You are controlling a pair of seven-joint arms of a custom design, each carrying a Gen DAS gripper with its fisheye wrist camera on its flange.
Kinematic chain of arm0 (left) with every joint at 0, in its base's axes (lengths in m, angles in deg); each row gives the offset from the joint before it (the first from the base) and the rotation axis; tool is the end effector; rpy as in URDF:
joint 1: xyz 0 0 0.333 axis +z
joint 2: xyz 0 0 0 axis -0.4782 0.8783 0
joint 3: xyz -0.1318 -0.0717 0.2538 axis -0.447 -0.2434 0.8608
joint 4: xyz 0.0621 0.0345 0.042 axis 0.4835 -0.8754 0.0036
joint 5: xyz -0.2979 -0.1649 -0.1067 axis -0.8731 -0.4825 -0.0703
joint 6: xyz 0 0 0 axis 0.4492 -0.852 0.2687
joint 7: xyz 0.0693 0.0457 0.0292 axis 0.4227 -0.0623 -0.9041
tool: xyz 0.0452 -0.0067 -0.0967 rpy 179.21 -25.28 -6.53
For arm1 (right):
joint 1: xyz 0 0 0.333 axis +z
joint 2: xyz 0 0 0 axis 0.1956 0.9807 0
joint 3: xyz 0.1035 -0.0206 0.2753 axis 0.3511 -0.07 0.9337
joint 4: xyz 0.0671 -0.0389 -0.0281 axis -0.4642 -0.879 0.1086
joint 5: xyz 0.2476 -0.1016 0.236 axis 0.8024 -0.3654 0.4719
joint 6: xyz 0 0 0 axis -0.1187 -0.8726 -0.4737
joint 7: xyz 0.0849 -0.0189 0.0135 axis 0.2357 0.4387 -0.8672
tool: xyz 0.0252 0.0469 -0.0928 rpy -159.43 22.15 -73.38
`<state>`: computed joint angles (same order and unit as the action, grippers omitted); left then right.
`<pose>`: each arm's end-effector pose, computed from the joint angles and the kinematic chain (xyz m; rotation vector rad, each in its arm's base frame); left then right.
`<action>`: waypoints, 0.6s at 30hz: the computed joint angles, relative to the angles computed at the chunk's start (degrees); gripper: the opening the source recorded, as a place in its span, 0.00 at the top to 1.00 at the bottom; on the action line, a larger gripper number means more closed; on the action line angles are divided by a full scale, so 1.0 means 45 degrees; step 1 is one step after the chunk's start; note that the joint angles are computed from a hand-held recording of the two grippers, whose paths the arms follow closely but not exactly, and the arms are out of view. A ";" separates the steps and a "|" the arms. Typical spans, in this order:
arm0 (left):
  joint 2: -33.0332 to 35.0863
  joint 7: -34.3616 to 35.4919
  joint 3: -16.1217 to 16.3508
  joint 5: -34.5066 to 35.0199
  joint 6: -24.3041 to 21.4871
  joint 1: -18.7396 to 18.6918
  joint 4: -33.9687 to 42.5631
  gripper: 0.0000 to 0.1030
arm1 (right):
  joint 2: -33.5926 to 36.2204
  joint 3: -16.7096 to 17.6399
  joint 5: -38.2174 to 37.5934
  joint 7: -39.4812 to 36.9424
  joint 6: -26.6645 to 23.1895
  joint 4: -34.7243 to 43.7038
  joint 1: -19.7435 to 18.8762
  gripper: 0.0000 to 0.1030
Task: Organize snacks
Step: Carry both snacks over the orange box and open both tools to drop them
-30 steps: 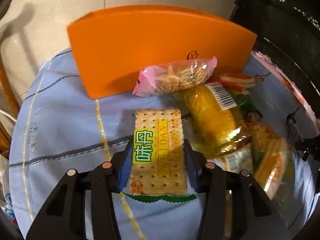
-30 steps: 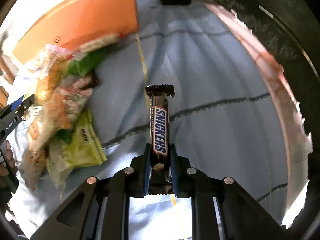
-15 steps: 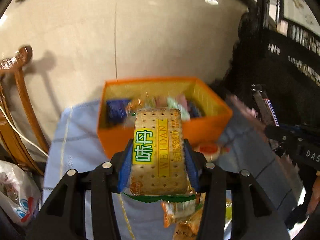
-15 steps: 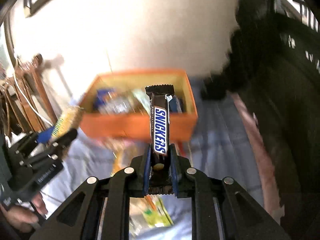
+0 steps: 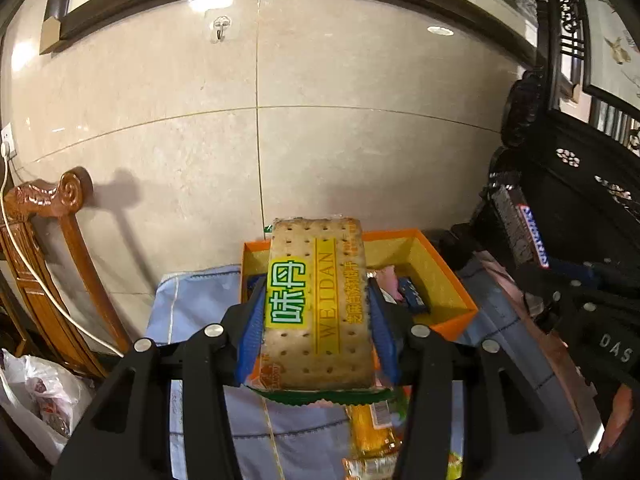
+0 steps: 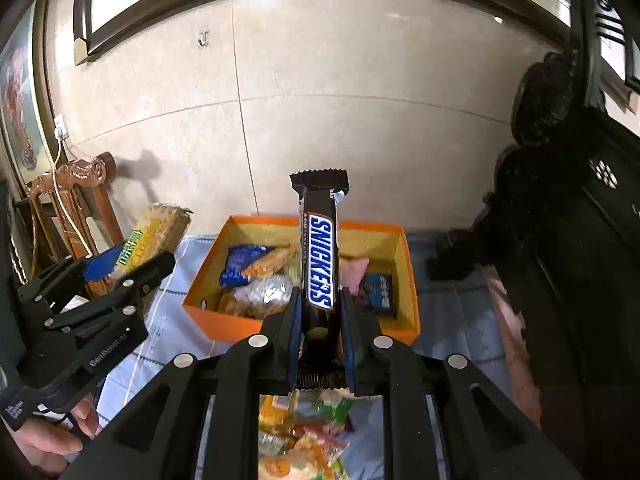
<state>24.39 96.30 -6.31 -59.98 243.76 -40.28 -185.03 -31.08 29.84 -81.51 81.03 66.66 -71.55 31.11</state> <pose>0.5181 -0.1169 0.5525 -1.3535 1.9821 -1.1390 0.4411 0.2734 0.5960 -1.6951 1.8171 -0.9003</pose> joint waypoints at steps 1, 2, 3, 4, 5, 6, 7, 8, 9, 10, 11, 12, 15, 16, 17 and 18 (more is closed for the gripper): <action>0.0216 -0.0514 -0.0122 0.0477 0.0058 0.0089 0.0214 0.55 | 0.0167 -0.0064 0.0026 -0.0208 0.0065 0.0224 -0.0029 0.83; 0.0417 -0.0930 -0.0216 0.0844 0.0102 0.0154 0.0405 0.55 | 0.0323 -0.0201 0.0115 -0.0526 0.0226 0.0399 -0.0076 0.83; 0.0617 -0.1326 -0.0306 0.1204 0.0137 0.0220 0.0591 0.55 | 0.0452 -0.0277 0.0156 -0.0705 0.0305 0.0532 -0.0107 0.83; 0.0929 -0.1974 -0.0447 0.1887 0.0279 0.0307 0.0849 0.55 | 0.0644 -0.0398 0.0191 -0.0930 0.0442 0.0725 -0.0169 0.83; 0.1259 -0.2602 -0.0570 0.2597 0.0440 0.0378 0.1133 0.55 | 0.0801 -0.0458 0.0180 -0.0996 0.0517 0.0865 -0.0197 0.83; 0.1534 -0.3054 -0.0652 0.3116 0.0499 0.0451 0.1412 0.55 | 0.1040 -0.0611 0.0310 -0.1254 0.0676 0.1105 -0.0259 0.83; 0.1962 -0.4104 -0.0681 0.4309 0.0645 0.0477 0.1797 0.55 | 0.1315 -0.0756 0.0412 -0.1527 0.0826 0.1391 -0.0316 0.83; 0.2348 -0.4986 -0.0662 0.5317 0.0715 0.0475 0.2180 0.54 | 0.1559 -0.0883 0.0485 -0.1803 0.0979 0.1633 -0.0351 0.83; 0.2802 -0.5167 -0.0808 0.5534 0.0906 0.0540 0.2643 0.47 | 0.2015 -0.1040 0.0655 -0.2521 0.1103 0.2076 -0.0389 0.79; 0.3173 -0.5523 -0.0742 0.6025 0.1029 0.0466 0.3002 0.16 | 0.2509 -0.1177 0.0922 -0.3333 0.0934 0.2594 -0.0392 0.64; 0.3534 -0.6762 -0.0232 0.7408 0.1226 0.0075 0.3294 0.04 | 0.2793 -0.1296 0.0945 -0.3667 0.0745 0.2883 -0.0347 0.47; 0.3991 -0.8107 0.0476 0.8815 0.1398 -0.0405 0.3666 0.04 | 0.3117 -0.1422 0.0145 -0.3461 0.0087 0.3265 -0.0223 0.19; 0.4416 -0.8955 0.0486 0.9423 0.0504 -0.0121 0.4040 0.04 | 0.2814 -0.1770 -0.0365 -0.3176 0.0214 0.2596 -0.0149 0.16; 0.4365 -0.8959 0.0279 0.9435 0.0532 0.0131 0.3871 0.04 | 0.2470 -0.1832 -0.0130 -0.3019 0.0640 0.2018 -0.0233 0.16; 0.4231 -0.9004 0.0143 0.9567 0.0667 0.0327 0.3491 0.04 | 0.2167 -0.1846 0.0041 -0.2837 0.0873 0.1505 -0.0313 0.16; 0.3945 -0.8914 -0.0040 0.9686 0.0847 0.0573 0.2857 0.04 | 0.1777 -0.1840 0.0377 -0.2732 0.1087 0.0843 -0.0408 0.16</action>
